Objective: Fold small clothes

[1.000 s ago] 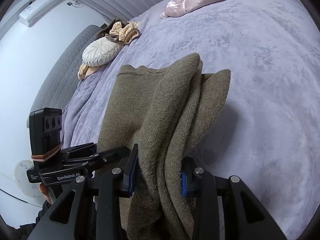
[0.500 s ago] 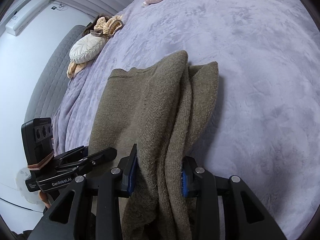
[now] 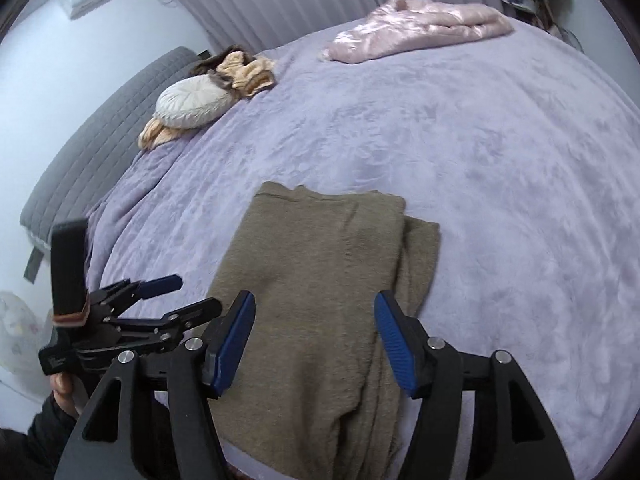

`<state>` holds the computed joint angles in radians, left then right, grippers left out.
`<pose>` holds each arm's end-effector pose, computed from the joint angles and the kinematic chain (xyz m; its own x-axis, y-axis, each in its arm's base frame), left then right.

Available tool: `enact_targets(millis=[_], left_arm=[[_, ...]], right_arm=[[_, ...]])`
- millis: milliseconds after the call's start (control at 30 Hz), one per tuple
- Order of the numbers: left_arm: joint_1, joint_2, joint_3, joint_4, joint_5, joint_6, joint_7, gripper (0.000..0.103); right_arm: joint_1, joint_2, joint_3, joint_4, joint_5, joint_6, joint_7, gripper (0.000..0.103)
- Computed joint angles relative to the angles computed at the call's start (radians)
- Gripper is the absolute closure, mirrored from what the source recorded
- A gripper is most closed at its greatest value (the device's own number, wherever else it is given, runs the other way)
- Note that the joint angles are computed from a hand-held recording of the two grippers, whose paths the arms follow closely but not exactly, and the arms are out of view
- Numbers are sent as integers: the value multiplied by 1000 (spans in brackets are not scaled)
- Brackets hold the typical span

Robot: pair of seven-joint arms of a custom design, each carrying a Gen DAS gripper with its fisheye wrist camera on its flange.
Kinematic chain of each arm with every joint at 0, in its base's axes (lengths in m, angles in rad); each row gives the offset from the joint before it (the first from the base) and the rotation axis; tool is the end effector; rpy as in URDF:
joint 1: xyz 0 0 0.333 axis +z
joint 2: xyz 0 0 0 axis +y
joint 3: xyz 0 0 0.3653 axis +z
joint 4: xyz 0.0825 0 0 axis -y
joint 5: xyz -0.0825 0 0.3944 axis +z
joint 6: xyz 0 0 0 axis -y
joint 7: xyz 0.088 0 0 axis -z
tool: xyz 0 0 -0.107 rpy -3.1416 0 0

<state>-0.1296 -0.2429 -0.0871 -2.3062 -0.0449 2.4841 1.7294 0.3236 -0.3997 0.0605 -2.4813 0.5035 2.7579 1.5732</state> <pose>0.4906 -0.1108 0.5314 -0.3310 -0.9425 -0.0460 -0.8561 0.3205 -0.4055 0.4249 0.1533 0.5480 0.1066 -0.9097 -0.4013 -0.8338 0.1381 -0.5345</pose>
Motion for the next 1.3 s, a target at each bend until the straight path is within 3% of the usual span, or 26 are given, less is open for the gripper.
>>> enact_targets(millis=[100,200,300,500,600,733,967,1300], left_arm=[[12,2,-14,-16,48,9,-28,18],[6,5,-9,-19,43,4,-22,17],[11,-2,-19,-19,71,-1,-46,18],[1,-57,-15,-35,64,11,-71,18],[13,-90,-31,-58,115,59,-141,18],[-25,-101,-5,-40,82,-1,-106,18],[-25,-121,-22,-57,138,-13,-130,18],[-33,-126,-29,-71,167,-8,-166,18]], right_arm=[[64,33,-36,10,86,-26,-70,33],[56,88,-39,0,147,-69,-50,33],[52,92,-32,-21,191,-40,-81,33],[-34,60,53,17,-29,-130,97,33],[-108,19,136,39,-271,-184,236,30],[-174,-21,229,80,-559,-269,392,24],[-120,-19,229,121,-700,-373,453,23],[-90,-25,208,116,-755,-392,510,23]])
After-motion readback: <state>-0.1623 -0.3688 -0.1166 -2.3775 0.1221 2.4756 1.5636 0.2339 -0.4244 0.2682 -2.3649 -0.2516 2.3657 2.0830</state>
